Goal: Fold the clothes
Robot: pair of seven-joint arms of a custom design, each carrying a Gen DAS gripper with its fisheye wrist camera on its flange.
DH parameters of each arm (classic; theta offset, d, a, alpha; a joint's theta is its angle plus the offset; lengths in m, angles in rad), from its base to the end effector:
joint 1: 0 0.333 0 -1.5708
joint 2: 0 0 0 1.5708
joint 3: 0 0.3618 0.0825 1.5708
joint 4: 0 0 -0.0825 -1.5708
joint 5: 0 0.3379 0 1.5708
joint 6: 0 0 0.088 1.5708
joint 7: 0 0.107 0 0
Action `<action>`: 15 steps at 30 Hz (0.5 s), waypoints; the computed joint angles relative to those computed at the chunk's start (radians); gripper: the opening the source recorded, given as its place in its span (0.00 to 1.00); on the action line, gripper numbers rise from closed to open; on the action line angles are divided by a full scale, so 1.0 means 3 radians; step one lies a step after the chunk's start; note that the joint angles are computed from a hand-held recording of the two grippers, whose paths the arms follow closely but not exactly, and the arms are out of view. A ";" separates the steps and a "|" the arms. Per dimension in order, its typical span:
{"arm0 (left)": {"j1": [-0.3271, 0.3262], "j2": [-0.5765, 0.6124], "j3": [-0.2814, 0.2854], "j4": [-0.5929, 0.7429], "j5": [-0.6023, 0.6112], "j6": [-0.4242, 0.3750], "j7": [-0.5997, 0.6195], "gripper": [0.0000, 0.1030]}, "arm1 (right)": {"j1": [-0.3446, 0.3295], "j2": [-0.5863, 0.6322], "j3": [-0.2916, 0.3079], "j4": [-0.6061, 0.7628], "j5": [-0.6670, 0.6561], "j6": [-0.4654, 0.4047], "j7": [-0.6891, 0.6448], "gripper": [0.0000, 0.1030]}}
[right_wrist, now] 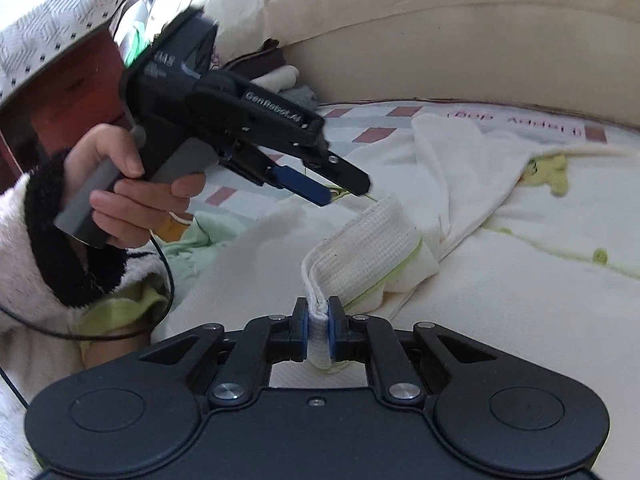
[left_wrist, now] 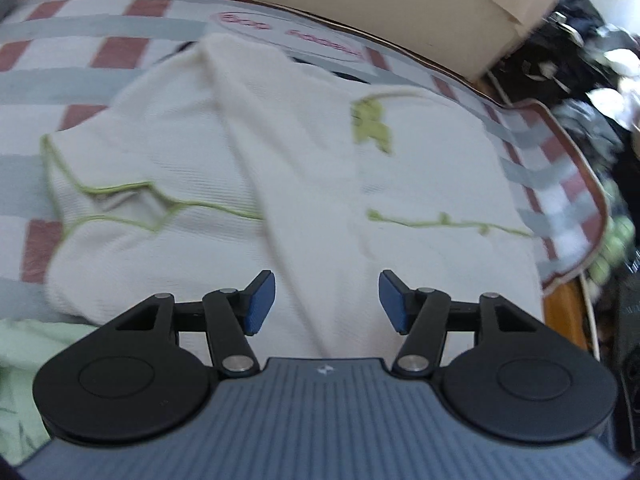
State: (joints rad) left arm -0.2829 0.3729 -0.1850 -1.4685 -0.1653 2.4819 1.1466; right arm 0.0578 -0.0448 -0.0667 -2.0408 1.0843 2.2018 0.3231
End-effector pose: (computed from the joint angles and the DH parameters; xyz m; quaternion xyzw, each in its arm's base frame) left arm 0.6271 -0.2865 0.5992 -0.6962 0.6373 -0.3301 0.0122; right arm 0.5239 0.0252 0.5639 -0.7967 0.3972 -0.0165 0.4551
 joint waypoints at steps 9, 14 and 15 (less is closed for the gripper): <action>0.0021 0.0187 -0.0197 0.0265 -0.0505 -0.0305 0.0694 0.75 | -0.0091 0.0072 -0.0034 -0.0041 0.0252 -0.0175 -0.0005 0.14; -0.0139 -0.0030 -0.0074 -0.0058 -0.0027 0.0236 0.0715 0.05 | -0.0110 0.0074 -0.0020 -0.0043 0.0306 -0.0155 -0.0050 0.14; -0.0117 -0.0084 -0.0105 -0.0139 -0.0048 0.0372 0.0811 0.05 | -0.0116 0.0072 -0.0023 -0.0049 0.0340 -0.0171 -0.0085 0.14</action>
